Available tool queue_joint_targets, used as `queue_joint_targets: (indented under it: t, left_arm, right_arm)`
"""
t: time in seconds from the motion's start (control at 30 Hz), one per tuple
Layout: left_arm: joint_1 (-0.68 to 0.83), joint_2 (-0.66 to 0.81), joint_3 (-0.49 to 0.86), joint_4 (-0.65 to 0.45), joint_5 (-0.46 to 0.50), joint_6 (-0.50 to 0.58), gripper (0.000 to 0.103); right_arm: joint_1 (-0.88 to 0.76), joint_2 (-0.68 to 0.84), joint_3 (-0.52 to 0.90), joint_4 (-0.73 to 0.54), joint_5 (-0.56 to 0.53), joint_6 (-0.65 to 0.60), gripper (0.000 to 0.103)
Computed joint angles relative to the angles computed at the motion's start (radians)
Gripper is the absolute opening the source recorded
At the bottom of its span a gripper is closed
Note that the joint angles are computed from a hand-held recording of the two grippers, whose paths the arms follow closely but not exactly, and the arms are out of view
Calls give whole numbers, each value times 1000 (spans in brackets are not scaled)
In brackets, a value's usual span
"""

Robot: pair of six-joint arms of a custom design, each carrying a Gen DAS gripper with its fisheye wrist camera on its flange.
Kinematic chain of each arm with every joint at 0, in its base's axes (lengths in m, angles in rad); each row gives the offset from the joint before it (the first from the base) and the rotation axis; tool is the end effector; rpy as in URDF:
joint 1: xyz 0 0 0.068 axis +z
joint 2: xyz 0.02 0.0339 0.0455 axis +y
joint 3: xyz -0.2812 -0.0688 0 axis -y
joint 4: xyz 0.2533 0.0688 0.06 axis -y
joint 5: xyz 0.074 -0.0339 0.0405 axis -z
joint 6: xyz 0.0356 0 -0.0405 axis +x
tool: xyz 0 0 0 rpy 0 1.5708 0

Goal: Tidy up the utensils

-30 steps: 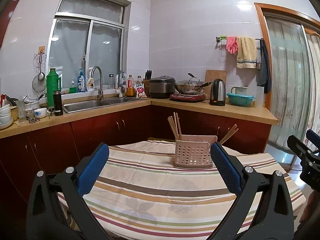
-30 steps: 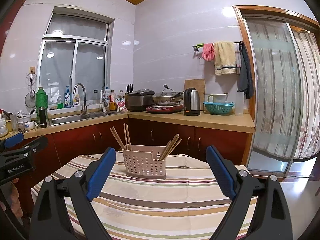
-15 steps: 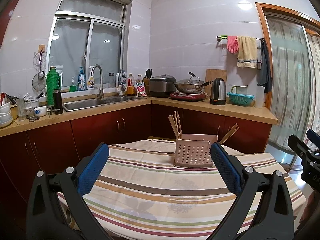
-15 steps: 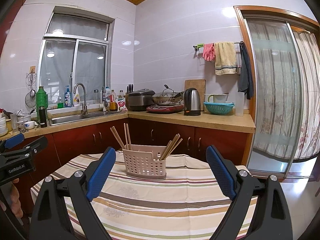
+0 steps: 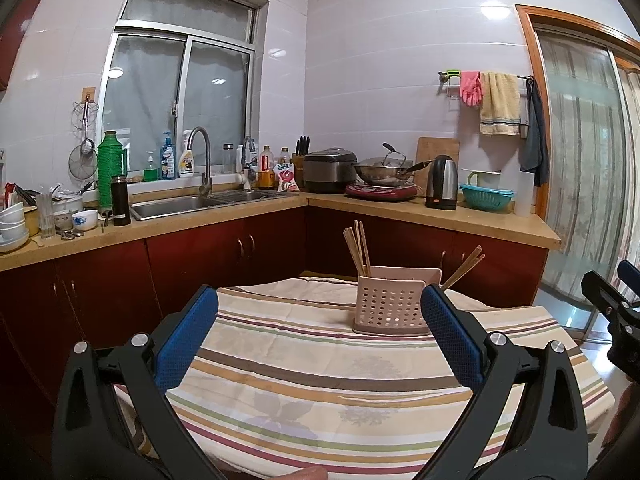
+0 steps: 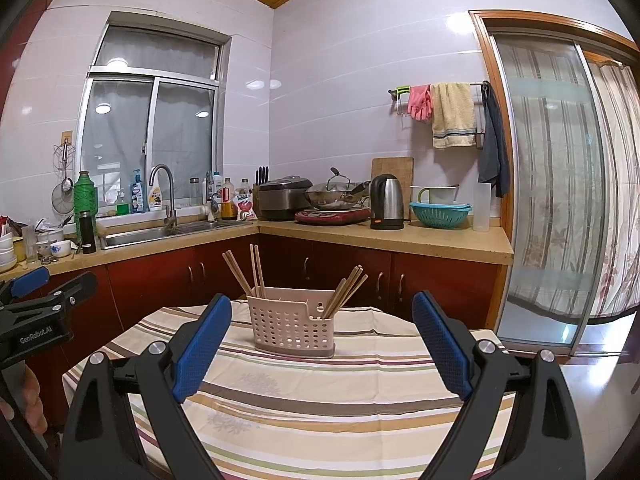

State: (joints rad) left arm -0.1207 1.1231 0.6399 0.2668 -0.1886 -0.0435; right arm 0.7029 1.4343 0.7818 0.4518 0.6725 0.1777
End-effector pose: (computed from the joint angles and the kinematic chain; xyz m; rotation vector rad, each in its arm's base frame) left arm 0.2558 -0.0243 0.2790 -0.0665 1.7823 0.0504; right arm 0.2579 0.1894 0.2657 0.0269 1.7275 0.0532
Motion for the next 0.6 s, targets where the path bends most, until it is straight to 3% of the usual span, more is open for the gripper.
queue_joint_targets:
  t: [0.6]
  left_arm:
    - [5,8,0,22,-5,5,99]
  right_arm:
    - [-2,14,2,1,-7,7,89]
